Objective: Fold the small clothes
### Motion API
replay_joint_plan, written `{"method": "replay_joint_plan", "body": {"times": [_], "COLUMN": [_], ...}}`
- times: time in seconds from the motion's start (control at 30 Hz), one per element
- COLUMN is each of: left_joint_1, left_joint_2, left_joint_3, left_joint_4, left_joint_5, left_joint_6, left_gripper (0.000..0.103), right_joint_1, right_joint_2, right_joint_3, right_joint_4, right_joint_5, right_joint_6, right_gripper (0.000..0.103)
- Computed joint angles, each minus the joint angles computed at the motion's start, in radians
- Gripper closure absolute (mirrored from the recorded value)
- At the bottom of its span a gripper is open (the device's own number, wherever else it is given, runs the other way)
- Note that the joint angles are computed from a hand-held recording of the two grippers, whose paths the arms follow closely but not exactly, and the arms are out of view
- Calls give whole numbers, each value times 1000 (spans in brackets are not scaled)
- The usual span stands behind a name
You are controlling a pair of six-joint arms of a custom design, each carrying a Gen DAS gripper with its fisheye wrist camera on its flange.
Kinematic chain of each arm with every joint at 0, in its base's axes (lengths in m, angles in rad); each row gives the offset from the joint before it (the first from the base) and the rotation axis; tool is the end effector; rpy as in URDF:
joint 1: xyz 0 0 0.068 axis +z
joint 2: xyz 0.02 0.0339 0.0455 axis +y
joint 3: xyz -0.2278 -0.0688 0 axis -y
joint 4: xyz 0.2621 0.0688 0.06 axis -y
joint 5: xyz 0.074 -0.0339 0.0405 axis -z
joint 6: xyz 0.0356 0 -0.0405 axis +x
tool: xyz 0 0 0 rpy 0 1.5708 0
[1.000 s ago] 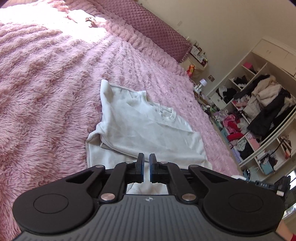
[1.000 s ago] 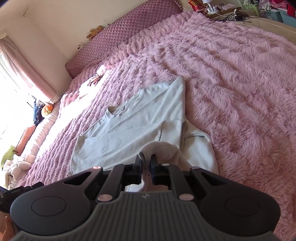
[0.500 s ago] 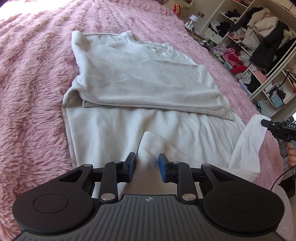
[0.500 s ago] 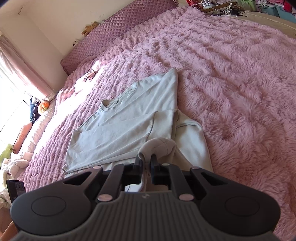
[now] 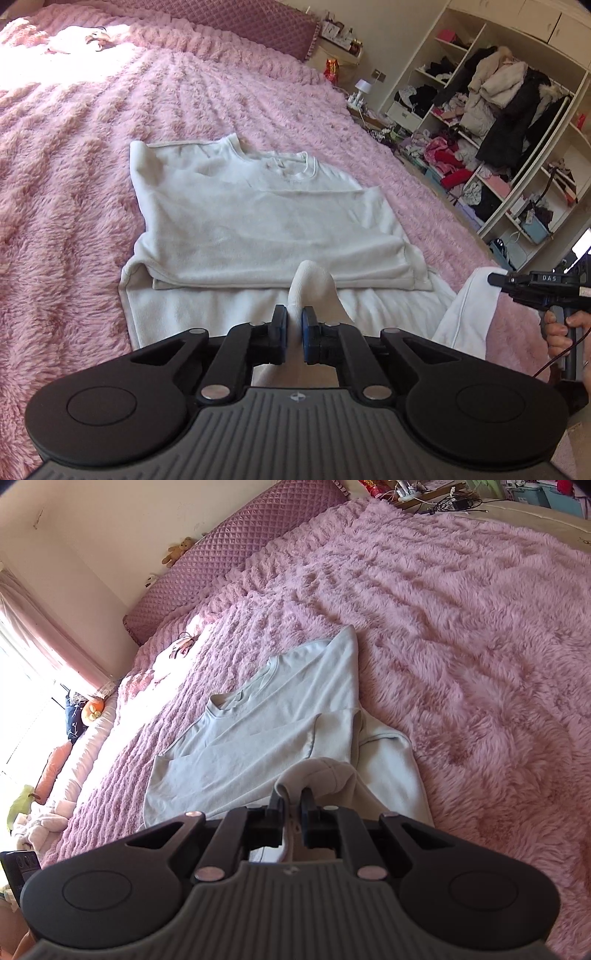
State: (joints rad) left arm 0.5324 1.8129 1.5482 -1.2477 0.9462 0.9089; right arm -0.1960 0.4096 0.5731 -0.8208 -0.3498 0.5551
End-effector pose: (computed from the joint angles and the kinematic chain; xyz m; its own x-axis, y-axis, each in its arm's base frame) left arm 0.3152 0.1522 0.2293 -0.7306 0.1049 -0.6747 0.5211 0.7242 -0.4517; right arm 0.1445 -0.0163 0.2404 -0.5531 0.6146 -0.5624 0.2452 0.7653 0.5952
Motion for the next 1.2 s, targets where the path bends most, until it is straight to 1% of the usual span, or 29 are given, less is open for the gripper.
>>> {"method": "replay_joint_plan", "body": {"times": [0.07,0.1,0.2,0.23,0.27,0.3,0.37,0.4,0.47,0.57,0.67,0.77,0.83,0.97,1.07,1.2], "left_joint_1": [18,13,1,-4,-8,-20,-37,-52,-79,-116,-147,-174,-183,-187,-185,-193], "left_joint_2": [49,65,109,118,144,153,184,196,233,295,386,503,551,607,630,644], "left_joint_3": [85,124,206,215,248,249,268,262,276,307,386,500,537,555,557,554], "left_joint_4": [0,17,145,211,232,324,429,523,642,777,830,828,828,845,858,874], "left_joint_5": [81,100,128,137,146,155,161,155,138,105,61,8,-24,-62,-76,-109], "left_joint_6": [-71,-127,-312,-387,-430,-529,-638,-718,-824,-928,-974,-1004,-1010,-1020,-1029,-1019], "left_gripper": [95,95,95,95,95,95,95,95,95,95,95,95,95,95,95,95], "right_joint_1": [-6,-8,-23,-25,-30,-38,-48,-49,-56,-63,-53,-35,-24,-2,5,8], "right_joint_2": [27,47,139,174,219,266,371,417,561,763,977,1153,1258,1412,1492,1593], "right_joint_3": [11,18,49,60,75,89,124,140,198,304,445,571,656,787,867,981], "right_joint_4": [38,65,171,206,248,292,383,419,520,610,660,684,684,677,667,615], "right_joint_5": [6,12,26,32,36,32,32,35,35,32,43,65,77,100,105,112], "right_joint_6": [12,19,31,33,40,50,74,82,110,152,172,169,162,150,147,141], "right_gripper": [100,100,100,100,100,100,100,100,100,100,100,100,100,100,100,100]}}
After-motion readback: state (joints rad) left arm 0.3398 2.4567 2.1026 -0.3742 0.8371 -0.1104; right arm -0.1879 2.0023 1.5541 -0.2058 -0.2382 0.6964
